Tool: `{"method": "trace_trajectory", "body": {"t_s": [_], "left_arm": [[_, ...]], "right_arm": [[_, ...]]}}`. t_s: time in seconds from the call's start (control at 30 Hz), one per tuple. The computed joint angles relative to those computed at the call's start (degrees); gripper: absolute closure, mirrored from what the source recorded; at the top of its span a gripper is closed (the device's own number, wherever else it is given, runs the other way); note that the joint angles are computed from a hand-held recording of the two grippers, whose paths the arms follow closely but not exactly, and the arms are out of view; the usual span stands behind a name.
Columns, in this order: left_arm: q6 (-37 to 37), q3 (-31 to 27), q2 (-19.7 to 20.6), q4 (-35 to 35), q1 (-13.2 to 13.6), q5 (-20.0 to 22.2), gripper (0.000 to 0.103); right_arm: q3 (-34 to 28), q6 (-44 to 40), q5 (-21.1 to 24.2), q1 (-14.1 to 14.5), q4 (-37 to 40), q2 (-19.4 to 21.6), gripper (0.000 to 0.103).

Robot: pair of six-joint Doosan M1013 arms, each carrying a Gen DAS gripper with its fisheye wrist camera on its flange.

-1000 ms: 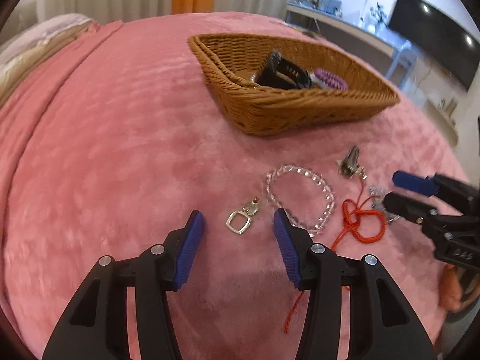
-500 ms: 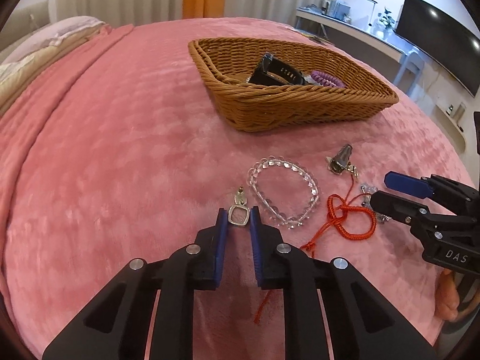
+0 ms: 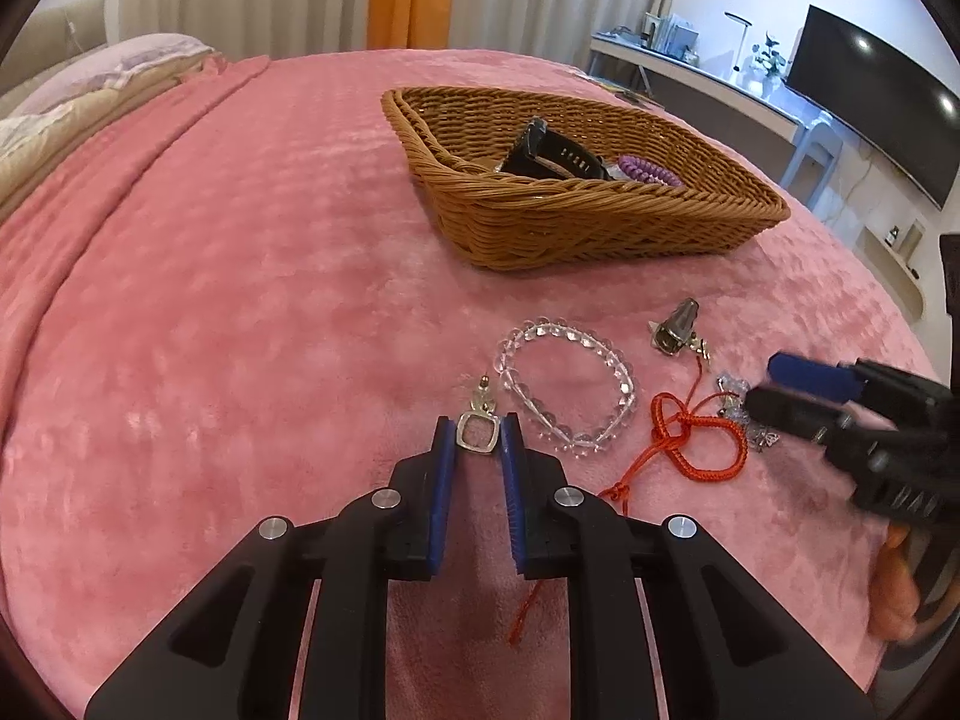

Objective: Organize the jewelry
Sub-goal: 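Grasp the silver charm cluster with the right tool while the left tool grasps the square-ring keychain, then carry the charm cluster toward the basket with the right tool while the left tool carries the keychain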

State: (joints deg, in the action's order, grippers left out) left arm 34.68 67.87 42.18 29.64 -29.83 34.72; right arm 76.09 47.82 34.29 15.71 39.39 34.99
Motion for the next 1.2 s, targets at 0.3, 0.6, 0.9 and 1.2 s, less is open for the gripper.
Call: {"method": "trace_trajectory", "body": {"t_s": [0.3,0.6,0.9,1.2], "left_arm": [[1.2,-2.1,1.1,0.3,-0.1,2.4,0.088],[-3.2,0.1,0.0,3.9,-0.2,-0.5,0.09],[-10.7,3.6,-2.0,11.3,-0.5,-5.5,0.09],[-29.4,7.9,-4.5,30.0,-1.0,-12.0,0.09]], "right_arm": [[1.6,0.4,-3.4,1.6,-6.0,-0.9,0.089],[2.9,-11.2,-1.8,-0.7,9.4,-1.9,0.092],[5.0,-24.6,1.4,-3.1,26.5,-3.4,0.092],[6.6,-30.2,0.6,-3.9,32.8,-4.8,0.099]]}}
